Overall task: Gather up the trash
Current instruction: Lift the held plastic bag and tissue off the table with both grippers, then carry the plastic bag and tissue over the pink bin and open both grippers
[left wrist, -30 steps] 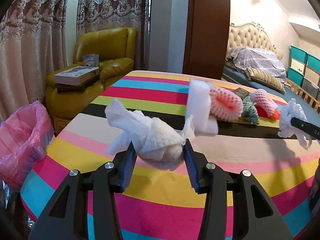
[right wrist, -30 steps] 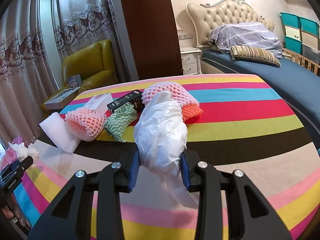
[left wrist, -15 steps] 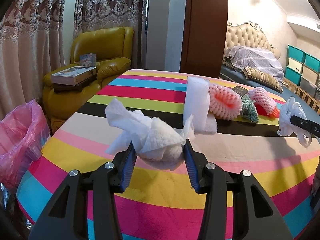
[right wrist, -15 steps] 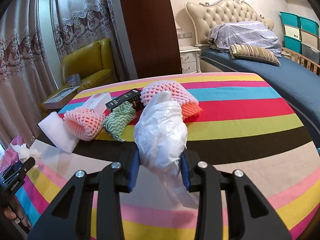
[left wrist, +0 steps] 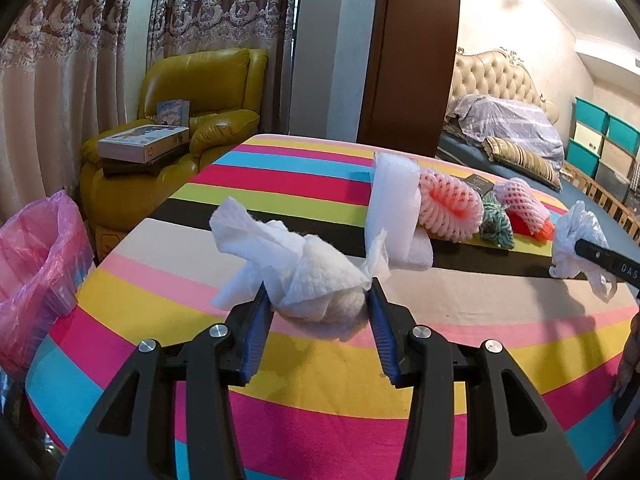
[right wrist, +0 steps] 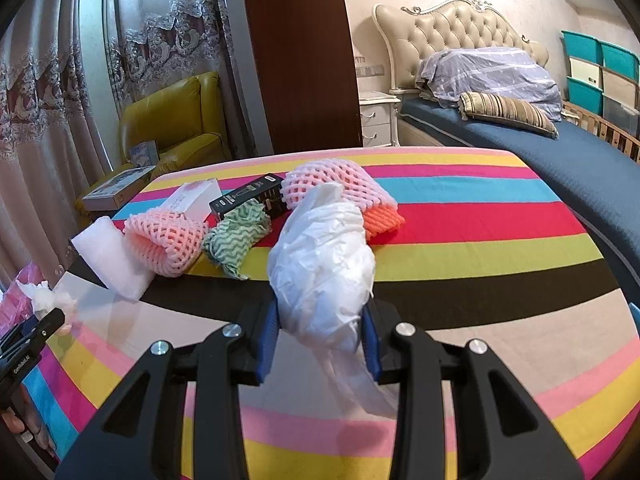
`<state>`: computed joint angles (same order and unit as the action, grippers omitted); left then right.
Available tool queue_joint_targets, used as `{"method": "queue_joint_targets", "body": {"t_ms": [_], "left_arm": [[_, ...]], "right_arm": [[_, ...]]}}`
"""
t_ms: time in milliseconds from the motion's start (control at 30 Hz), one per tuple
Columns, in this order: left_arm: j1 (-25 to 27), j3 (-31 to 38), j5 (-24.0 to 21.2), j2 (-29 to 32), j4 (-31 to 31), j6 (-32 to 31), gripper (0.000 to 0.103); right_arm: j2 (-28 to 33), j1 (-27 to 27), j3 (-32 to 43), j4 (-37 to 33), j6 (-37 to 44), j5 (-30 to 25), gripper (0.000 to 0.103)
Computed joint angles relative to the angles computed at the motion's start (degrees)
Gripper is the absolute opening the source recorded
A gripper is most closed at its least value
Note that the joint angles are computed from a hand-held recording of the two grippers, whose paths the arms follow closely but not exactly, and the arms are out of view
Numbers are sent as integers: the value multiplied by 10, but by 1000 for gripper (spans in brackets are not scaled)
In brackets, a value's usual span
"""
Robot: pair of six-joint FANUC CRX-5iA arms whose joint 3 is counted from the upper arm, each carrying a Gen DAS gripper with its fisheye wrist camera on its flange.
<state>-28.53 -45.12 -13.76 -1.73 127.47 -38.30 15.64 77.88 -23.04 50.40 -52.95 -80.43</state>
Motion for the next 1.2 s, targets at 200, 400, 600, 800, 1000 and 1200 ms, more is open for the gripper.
{"method": "queue_joint_targets", "body": {"t_ms": [200, 400, 600, 800, 1000, 1200], "left_arm": [[6, -4, -9, -7, 12, -3, 44], [27, -6, -12, -18, 18, -12, 44], [44, -2, -5, -35, 90, -73, 44], [58, -10, 6, -56, 137, -135, 44], [76, -5, 22, -65, 181, -192, 44], [121, -6, 9, -71, 165, -193, 44]], "right_arm": [[-2, -2, -2, 0, 0, 7, 35], [0, 4, -3, 26, -27, 3, 35], [21, -3, 31, 73, 29, 15, 35], [40, -20, 55, 115, 61, 75, 35], [77, -41, 107, 149, 140, 147, 35], [120, -63, 168, 173, 232, 239, 35]]}}
